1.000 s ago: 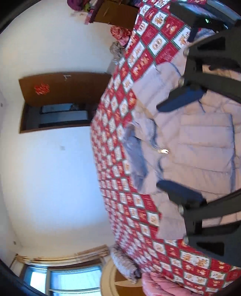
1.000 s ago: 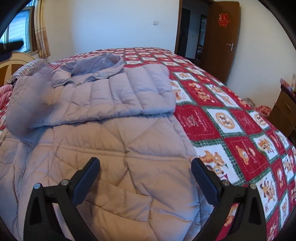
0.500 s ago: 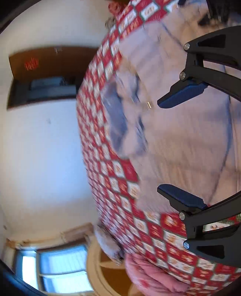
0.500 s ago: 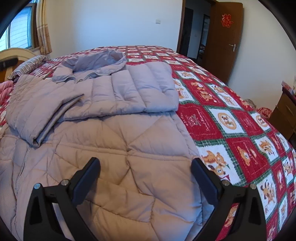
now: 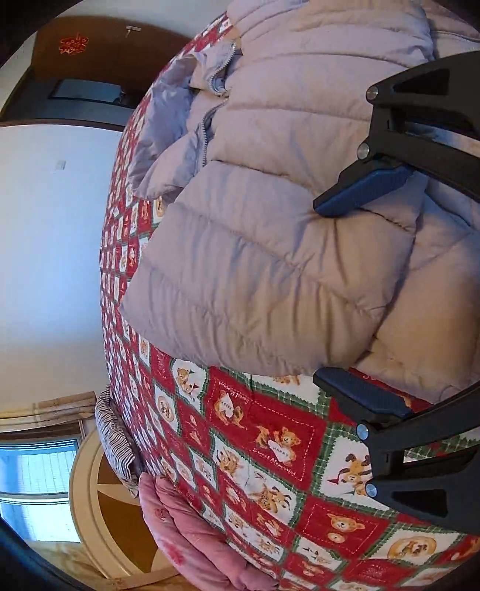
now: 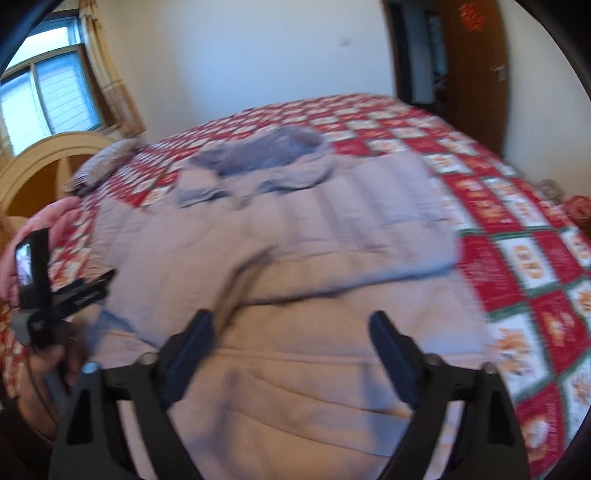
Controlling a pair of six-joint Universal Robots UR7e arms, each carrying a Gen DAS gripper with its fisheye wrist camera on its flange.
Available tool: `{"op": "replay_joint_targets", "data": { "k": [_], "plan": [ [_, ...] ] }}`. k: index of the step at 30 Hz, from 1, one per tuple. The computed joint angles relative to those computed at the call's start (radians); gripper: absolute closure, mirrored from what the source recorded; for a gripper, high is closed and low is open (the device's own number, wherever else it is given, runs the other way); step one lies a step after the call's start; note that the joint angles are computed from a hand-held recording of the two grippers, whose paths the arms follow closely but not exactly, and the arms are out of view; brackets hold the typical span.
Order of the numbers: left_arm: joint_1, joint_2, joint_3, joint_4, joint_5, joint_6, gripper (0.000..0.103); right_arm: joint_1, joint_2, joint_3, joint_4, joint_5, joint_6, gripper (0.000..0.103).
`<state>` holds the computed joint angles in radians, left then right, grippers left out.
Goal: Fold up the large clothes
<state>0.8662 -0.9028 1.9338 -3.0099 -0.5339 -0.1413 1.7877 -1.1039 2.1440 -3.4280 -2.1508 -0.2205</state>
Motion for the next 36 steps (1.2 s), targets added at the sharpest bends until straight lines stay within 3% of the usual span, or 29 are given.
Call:
{"op": "replay_joint_targets", "data": {
  "k": [2,6,8,9,10,12,18,21,23,25,26,27,28,29,30,31,34,36],
  "plan": [
    [-0.004,-0.013,0.015,-0.022,-0.009,0.002,0.018,-0.004,0.022,-0.027,0.05,0.032,0.021,0.026],
    [-0.005,-0.068,0.062,-0.059,-0.034,-0.019,0.018,-0.023,0.061,-0.075,0.157,0.147,0.066,0.047],
    [0.002,-0.095,0.074,-0.046,-0.034,-0.045,0.018,-0.032,0.074,-0.093,0.198,0.184,0.08,0.076],
    [0.006,-0.11,0.081,-0.031,-0.031,-0.067,0.018,-0.029,0.083,-0.101,0.2,0.163,0.083,0.089],
    [0.013,-0.129,0.089,-0.016,-0.036,-0.09,0.018,-0.026,0.089,-0.102,0.191,0.151,0.079,0.091],
    [0.028,-0.165,0.1,0.02,-0.056,-0.134,0.018,-0.025,0.082,-0.087,0.156,0.152,0.068,0.093],
    [0.057,-0.216,0.096,0.16,-0.08,-0.229,0.018,-0.008,0.056,-0.055,0.064,0.058,0.017,0.094],
    [0.058,-0.22,0.077,0.228,-0.085,-0.252,0.018,-0.013,0.052,-0.063,0.077,0.017,0.009,0.093],
    [0.043,-0.214,0.041,0.324,-0.051,-0.275,0.018,-0.012,0.06,-0.067,0.048,-0.023,0.013,0.081],
    [0.024,-0.208,0.005,0.339,-0.039,-0.245,0.018,-0.006,0.057,-0.064,0.023,-0.067,0.025,0.031],
    [0.015,-0.2,-0.022,0.339,-0.039,-0.228,0.018,-0.001,0.055,-0.055,-0.024,-0.073,0.012,0.025],
    [0.011,-0.19,-0.044,0.33,-0.044,-0.208,0.018,0.009,0.062,-0.052,-0.09,-0.091,-0.012,0.026],
    [0.006,-0.17,-0.078,0.313,-0.054,-0.171,0.018,0.03,0.078,-0.066,-0.146,-0.146,-0.043,0.033],
    [0.003,-0.147,-0.113,0.301,-0.061,-0.135,0.018,0.039,0.083,-0.077,-0.16,-0.159,-0.053,0.04],
    [0.003,-0.12,-0.148,0.281,-0.067,-0.106,0.018,0.044,0.076,-0.088,-0.145,-0.145,-0.039,0.056],
    [0.005,-0.083,-0.183,0.233,-0.078,-0.074,0.018,0.047,0.074,-0.098,-0.132,-0.134,-0.027,0.061],
    [0.026,0.014,-0.267,0.181,-0.085,-0.017,0.018,0.058,0.098,-0.158,-0.066,-0.095,-0.007,0.061],
    [0.053,0.07,-0.314,0.237,-0.072,-0.067,0.018,0.06,0.143,-0.213,-0.032,-0.073,-0.02,0.061]
  ]
}}
